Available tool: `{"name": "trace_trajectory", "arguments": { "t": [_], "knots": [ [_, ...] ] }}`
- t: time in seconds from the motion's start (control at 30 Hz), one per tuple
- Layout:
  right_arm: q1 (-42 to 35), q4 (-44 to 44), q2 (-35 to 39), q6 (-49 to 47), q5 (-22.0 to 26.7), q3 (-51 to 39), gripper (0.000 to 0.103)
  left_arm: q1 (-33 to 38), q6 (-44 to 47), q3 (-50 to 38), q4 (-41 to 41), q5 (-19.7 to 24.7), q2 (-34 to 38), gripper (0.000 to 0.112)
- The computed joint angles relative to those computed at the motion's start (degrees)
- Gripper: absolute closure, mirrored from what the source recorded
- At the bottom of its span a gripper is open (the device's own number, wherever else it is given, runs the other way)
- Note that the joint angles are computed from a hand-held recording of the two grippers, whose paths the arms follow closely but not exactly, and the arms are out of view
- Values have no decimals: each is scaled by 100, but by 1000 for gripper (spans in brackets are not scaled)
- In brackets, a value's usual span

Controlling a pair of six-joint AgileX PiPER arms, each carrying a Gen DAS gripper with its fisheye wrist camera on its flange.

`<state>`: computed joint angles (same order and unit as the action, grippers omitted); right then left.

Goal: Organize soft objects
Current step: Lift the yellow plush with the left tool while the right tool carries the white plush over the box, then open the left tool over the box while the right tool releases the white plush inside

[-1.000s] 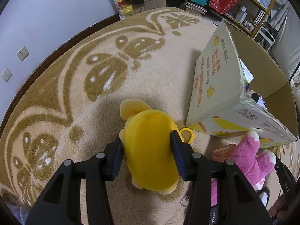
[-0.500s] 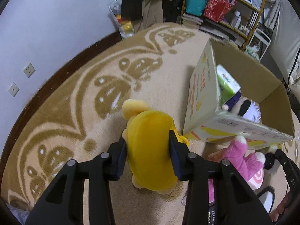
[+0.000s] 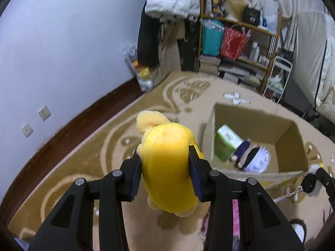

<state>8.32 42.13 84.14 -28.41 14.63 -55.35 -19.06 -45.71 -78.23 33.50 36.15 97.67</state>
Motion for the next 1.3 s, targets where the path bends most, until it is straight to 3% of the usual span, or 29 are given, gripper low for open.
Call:
{"name": "trace_trajectory", "arguments": {
  "t": [0.3,0.47,0.73,0.93,1.07,1.17,1.3],
  "knots": [
    [-143,168,-30,-284,106,-715,101,-281,112,-745,316,-92,210,73],
    [-191,89,176,-324,228,-1219,101,-457,-230,-673,613,-661,127,72],
    [-123,98,623,-464,255,-1512,101,-699,262,-1152,309,-520,569,71],
    [-68,208,1146,-517,423,-1730,101,-559,1078,-1401,-699,-410,951,70],
    [41,-453,1336,122,381,-1712,101,-554,894,-1580,-664,-132,1235,63],
    [29,-469,1430,139,439,-1705,101,-517,949,-1674,-817,-43,1370,60],
    [-7,-405,1488,83,520,-1678,101,-484,968,-1599,-880,-88,1359,41]
  ]
}}
